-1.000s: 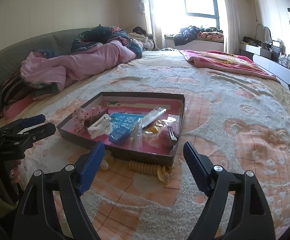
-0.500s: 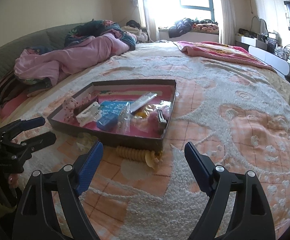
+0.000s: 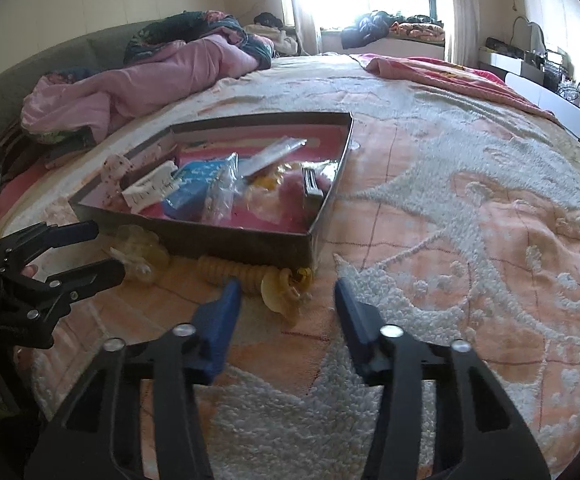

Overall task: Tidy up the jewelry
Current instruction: 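Grasp the pearl hair clip with the left tool while the right tool grasps the yellow coiled bracelet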

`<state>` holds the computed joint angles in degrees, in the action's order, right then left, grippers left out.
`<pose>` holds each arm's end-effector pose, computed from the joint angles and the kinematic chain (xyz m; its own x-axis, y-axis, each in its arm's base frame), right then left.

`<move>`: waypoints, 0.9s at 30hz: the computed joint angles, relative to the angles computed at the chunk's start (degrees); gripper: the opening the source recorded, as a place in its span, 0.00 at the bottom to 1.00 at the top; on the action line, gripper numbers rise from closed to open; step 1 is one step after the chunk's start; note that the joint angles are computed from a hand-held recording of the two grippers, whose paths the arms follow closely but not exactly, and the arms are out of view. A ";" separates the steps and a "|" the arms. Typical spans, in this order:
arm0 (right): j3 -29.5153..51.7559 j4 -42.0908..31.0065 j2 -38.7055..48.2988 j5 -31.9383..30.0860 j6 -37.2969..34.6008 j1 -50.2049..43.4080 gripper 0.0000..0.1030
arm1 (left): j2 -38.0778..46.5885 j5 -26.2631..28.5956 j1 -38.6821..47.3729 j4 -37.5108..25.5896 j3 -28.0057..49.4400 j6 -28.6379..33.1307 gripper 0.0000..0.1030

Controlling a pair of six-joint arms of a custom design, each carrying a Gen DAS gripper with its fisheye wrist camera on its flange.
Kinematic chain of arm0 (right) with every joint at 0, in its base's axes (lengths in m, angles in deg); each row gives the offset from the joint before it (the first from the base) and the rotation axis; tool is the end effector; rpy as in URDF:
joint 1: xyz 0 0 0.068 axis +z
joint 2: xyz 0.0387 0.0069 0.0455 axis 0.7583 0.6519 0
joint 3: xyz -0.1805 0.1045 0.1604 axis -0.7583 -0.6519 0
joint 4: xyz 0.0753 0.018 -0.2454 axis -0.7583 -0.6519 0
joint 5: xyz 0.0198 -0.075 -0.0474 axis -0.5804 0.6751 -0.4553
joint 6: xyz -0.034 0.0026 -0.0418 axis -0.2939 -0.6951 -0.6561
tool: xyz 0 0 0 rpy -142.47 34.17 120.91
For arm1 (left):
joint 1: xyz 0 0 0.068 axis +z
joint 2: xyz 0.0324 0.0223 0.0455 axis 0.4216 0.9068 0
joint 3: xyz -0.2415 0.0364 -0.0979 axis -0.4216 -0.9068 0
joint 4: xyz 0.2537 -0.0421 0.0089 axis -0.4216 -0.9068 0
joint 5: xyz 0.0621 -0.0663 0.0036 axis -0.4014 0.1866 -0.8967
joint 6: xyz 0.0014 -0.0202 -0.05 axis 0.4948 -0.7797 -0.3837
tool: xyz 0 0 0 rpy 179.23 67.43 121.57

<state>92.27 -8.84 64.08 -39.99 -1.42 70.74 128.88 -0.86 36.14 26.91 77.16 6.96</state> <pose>0.2842 0.1099 0.0857 -0.6883 -0.0917 -0.7196 -0.2238 0.9704 0.0903 0.3147 0.0447 0.0866 -0.6656 0.1891 -0.7220 0.3952 0.9099 -0.1261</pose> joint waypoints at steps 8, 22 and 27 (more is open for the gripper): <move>-0.64 1.16 0.31 0.59 -0.40 0.61 0.16 | 2.08 -1.21 -2.50 -1.15 1.78 -1.88 0.81; -4.33 1.06 -4.93 -1.90 1.91 -0.33 0.16 | 1.16 -3.80 -4.06 -3.08 2.04 -5.21 0.38; -5.26 0.53 -7.90 -2.40 2.19 0.73 0.16 | -0.81 -2.20 -2.50 -4.74 1.46 -4.93 0.38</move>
